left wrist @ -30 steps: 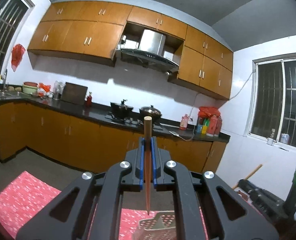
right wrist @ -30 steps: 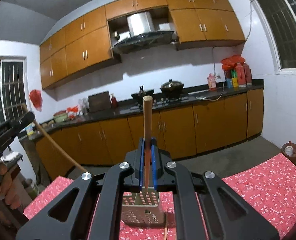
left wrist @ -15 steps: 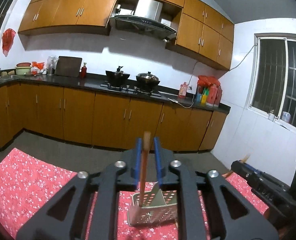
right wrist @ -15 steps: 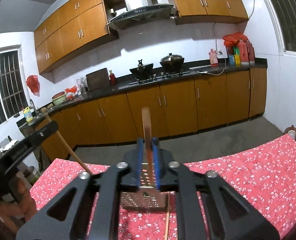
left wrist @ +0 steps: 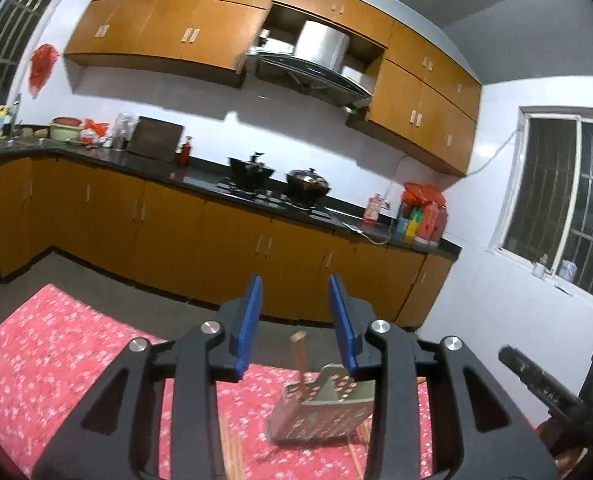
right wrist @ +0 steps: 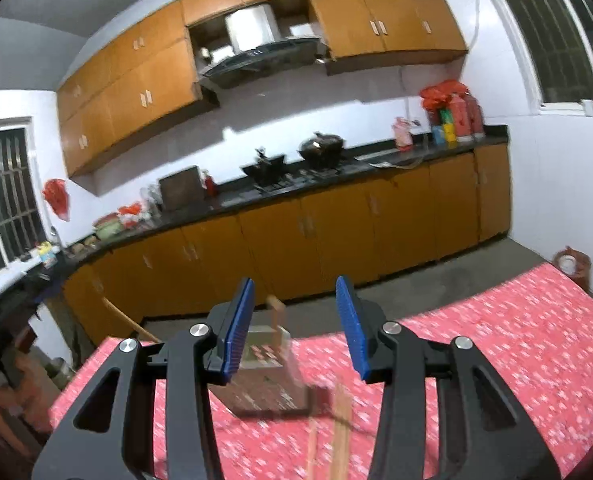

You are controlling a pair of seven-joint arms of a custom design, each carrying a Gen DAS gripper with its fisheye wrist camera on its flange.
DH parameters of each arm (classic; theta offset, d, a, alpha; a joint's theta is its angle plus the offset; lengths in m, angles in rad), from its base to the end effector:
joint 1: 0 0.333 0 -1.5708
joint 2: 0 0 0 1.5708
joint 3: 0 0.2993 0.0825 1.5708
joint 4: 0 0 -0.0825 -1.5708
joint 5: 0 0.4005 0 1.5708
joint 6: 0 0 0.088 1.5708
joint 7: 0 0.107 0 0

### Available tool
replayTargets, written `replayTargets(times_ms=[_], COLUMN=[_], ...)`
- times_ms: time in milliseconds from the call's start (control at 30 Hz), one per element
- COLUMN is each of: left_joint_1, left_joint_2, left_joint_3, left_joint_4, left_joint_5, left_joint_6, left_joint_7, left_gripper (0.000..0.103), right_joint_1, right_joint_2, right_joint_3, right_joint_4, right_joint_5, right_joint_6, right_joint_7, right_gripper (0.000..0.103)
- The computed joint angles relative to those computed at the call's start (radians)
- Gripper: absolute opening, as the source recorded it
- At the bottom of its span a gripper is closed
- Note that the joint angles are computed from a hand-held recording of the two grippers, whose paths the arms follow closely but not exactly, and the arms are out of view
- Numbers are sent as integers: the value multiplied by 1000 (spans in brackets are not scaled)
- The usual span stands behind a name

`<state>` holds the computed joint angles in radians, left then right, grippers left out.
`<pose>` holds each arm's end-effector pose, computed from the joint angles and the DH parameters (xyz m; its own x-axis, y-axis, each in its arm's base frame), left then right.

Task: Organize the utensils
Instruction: 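Open the left gripper while the right gripper opens, dropping chopsticks into the holder, then lower the left gripper onto a chopstick while the right gripper grasps another chopstick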

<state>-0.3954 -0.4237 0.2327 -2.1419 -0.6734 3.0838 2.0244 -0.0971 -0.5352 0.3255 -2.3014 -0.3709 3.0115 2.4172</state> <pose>0.4918 -0.0035 0.6979 -0.1634 -0.9361 0.3114 -0.2565 -0.2644 -0.9297 0.4408 0.1652 0.6604 -0.0156 -0.9628 -0.2698 -0.3293 0.2597 -0.9078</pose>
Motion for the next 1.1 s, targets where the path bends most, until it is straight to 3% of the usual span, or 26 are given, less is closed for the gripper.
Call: replayTargets(times_ms=[67,100,200,267,333,400,600,1033,1100], left_joint_1=[54,116,258,305,349,361,364,331,325], left_joint_2=[-29,-43,-56,-61,-62,-65,-82,-81,-80], left_joint_3=[-25,-60,-140,-159,-180,-178,-181,-190,-184], left_joint_4=[-44,-78,-139,-174,-207,-227,-307,-337,-337], left_joint_5=[23,58,178,239,296,321,355,336,325], left_joint_6=[-14,-31,-97,-159,-219,-270,-326,-395,-408], left_joint_7=[-36,-76,-172,-207,-243,-257,-248,-201,-189], left_gripper=[36,36,36,36,36,36,36,35,35], right_joint_1=[39,81,205,286,341,357,356,332,322], right_joint_2=[-12,-4,31,56,82,96,135,168,167], right_joint_3=[-31,-63,-152,-211,-241,-239,-210,-189,-190], right_joint_4=[-36,-54,-89,-111,-131,-147,-148,-117,-117], right_joint_5=[22,47,137,222,293,325,336,257,247], right_joint_6=[-60,-103,-212,-250,-278,-287,-298,-324,-334], right_joint_7=[-17,-42,-123,-189,-243,-267,-269,-251,-232], right_gripper=[44,44,29,19,16,15,13,12,8])
